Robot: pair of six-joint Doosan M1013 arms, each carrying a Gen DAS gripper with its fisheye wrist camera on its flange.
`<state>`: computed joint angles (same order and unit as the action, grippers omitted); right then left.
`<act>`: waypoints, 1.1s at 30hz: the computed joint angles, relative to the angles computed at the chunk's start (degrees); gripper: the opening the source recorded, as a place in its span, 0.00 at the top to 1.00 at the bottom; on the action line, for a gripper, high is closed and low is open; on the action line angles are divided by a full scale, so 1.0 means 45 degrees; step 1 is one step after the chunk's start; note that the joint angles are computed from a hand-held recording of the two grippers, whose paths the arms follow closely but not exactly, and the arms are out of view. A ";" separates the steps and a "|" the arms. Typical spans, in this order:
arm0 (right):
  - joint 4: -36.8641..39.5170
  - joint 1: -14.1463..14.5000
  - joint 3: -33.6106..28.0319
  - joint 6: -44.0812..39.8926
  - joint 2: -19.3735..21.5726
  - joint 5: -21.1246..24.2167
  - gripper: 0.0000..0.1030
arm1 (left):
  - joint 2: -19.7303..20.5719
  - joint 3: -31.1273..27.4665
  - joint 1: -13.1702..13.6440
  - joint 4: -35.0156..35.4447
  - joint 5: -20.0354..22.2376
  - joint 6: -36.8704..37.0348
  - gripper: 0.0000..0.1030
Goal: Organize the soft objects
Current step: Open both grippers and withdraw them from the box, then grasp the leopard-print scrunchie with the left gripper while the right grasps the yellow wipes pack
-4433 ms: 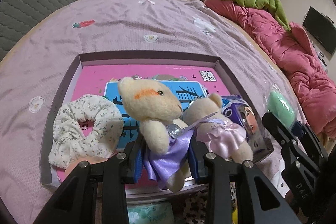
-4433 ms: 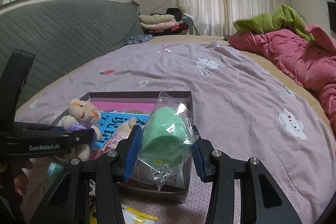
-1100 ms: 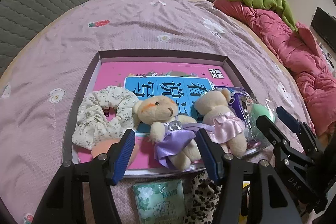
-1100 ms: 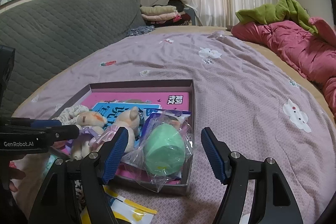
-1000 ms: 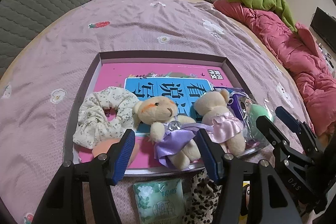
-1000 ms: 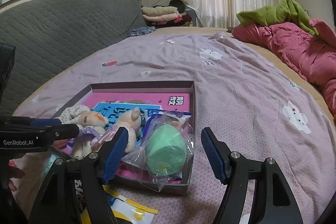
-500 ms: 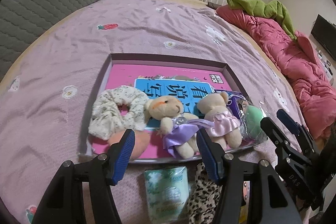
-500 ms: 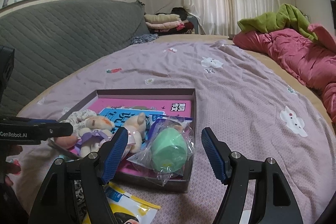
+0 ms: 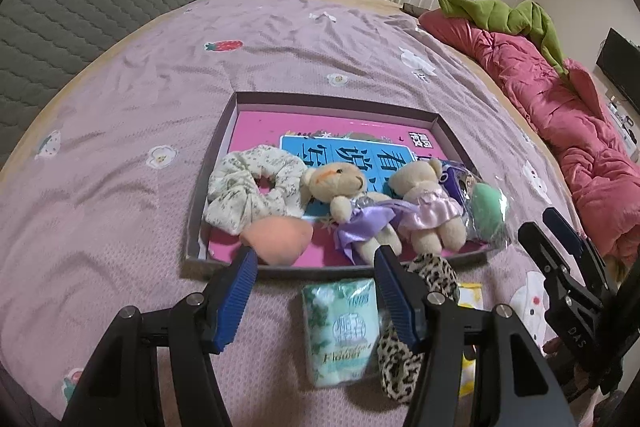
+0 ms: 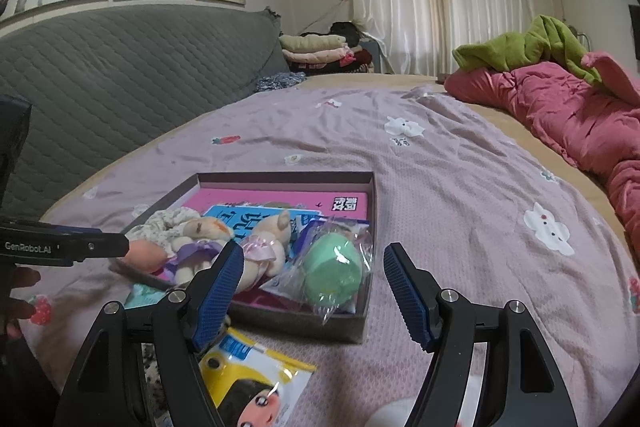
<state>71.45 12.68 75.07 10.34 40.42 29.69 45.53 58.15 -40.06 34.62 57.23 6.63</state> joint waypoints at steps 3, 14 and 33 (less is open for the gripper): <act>-0.0254 0.0005 0.0293 0.0265 -0.0206 -0.0059 0.28 | -0.0084 0.0112 -0.0076 0.0048 0.0026 0.0000 0.41; -0.1424 -0.0021 0.1201 0.1541 -0.0840 0.0007 0.28 | -0.0353 0.0471 -0.0351 -0.0009 -0.0392 0.0076 0.41; -0.4612 0.0141 0.1932 0.4719 -0.1355 0.0623 0.28 | -0.0447 0.0831 -0.0683 -0.1030 -0.1237 0.0874 0.41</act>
<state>50.70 13.31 83.76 31.57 34.33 32.49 43.52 61.89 -43.14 29.99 51.67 10.56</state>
